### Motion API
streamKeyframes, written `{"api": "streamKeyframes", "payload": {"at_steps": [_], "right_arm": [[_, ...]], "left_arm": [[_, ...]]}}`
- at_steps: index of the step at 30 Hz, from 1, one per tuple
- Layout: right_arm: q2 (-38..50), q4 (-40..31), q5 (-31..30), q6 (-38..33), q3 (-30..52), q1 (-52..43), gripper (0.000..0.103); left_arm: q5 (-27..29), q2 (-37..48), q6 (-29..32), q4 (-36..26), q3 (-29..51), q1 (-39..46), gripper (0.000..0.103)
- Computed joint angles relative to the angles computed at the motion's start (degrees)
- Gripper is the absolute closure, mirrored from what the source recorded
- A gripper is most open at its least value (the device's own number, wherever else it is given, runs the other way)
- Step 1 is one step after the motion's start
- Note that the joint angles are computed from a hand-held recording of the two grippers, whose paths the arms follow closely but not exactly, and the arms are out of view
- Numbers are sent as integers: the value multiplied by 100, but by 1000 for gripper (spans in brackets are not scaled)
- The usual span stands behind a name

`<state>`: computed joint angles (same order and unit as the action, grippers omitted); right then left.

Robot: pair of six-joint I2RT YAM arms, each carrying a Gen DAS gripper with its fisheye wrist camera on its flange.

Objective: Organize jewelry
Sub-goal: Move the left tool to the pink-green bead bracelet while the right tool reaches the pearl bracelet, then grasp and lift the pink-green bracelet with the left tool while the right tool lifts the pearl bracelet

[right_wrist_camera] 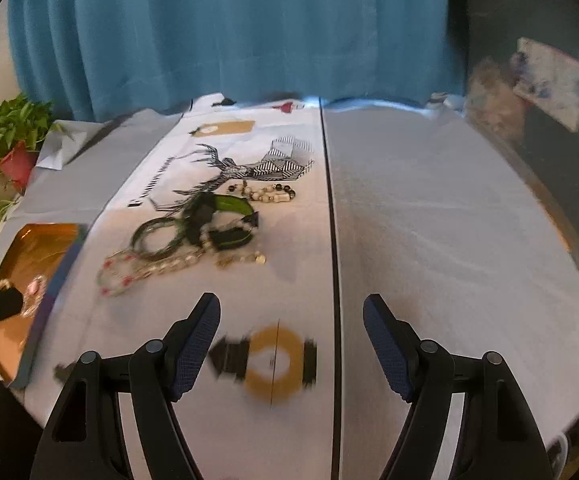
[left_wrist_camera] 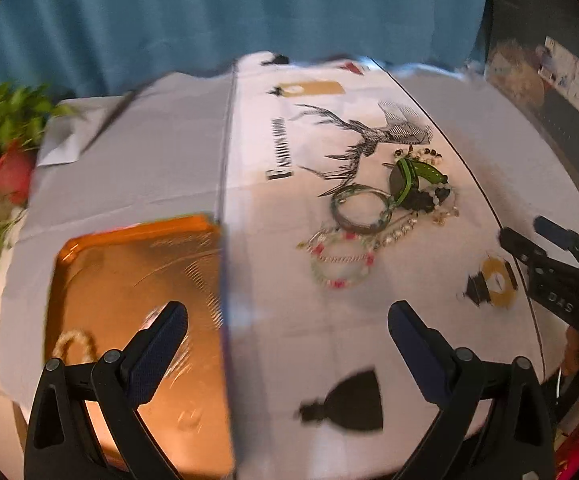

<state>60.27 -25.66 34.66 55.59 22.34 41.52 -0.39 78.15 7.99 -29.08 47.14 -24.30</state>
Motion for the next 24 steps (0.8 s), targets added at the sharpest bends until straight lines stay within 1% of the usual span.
{"api": "streamKeyframes", "payload": {"at_steps": [2, 4, 6, 9, 12, 13, 15, 16, 17, 20, 21, 22, 23, 24], "right_arm": [[434, 1027, -565, -940, -150, -865, 29], [953, 1654, -837, -1403, -127, -1255, 29], [1510, 2197, -1079, -1846, -33, -1594, 29], [2099, 2695, -1337, -2206, 106, -1922, 29], [2384, 3059, -1427, -2427, 163, -2060, 28], [2444, 3119, -1439, -2487, 193, -2088, 28], [2539, 3157, -1422, -2588, 266, -2141, 28], [2586, 3130, -1404, -2630, 314, -2166, 28], [2628, 3133, -1392, -2674, 343, -2189, 28], [2766, 3232, -1431, -2790, 389, -2254, 28], [2803, 3208, -1466, -2822, 426, -2283, 28], [2850, 3190, -1511, -2867, 473, -2313, 28], [2875, 3226, -1555, -2921, 492, -2333, 29], [2895, 3271, -1621, -3006, 505, -2342, 40]], "left_arm": [[-102, 611, -43, 137, 277, -125, 4], [-123, 1069, -53, 178, 500, -167, 4], [-91, 1433, -22, 139, 697, -163, 4], [-116, 1762, 22, 174, 858, -145, 4], [-37, 2001, 36, 191, 1000, -81, 4], [-13, 2100, 41, 164, 1072, -66, 7], [86, 2242, 80, 92, 1187, -13, 18], [139, 2300, 104, 63, 1230, 9, 26], [224, 2374, 145, 21, 1288, 37, 32], [405, 2538, 166, -22, 1386, 75, 33], [469, 2505, 162, 111, 1324, 95, 34], [483, 2473, 177, 183, 1281, 88, 42], [496, 2405, 232, 277, 1208, 64, 69], [555, 2333, 324, 321, 1150, 53, 91]]}}
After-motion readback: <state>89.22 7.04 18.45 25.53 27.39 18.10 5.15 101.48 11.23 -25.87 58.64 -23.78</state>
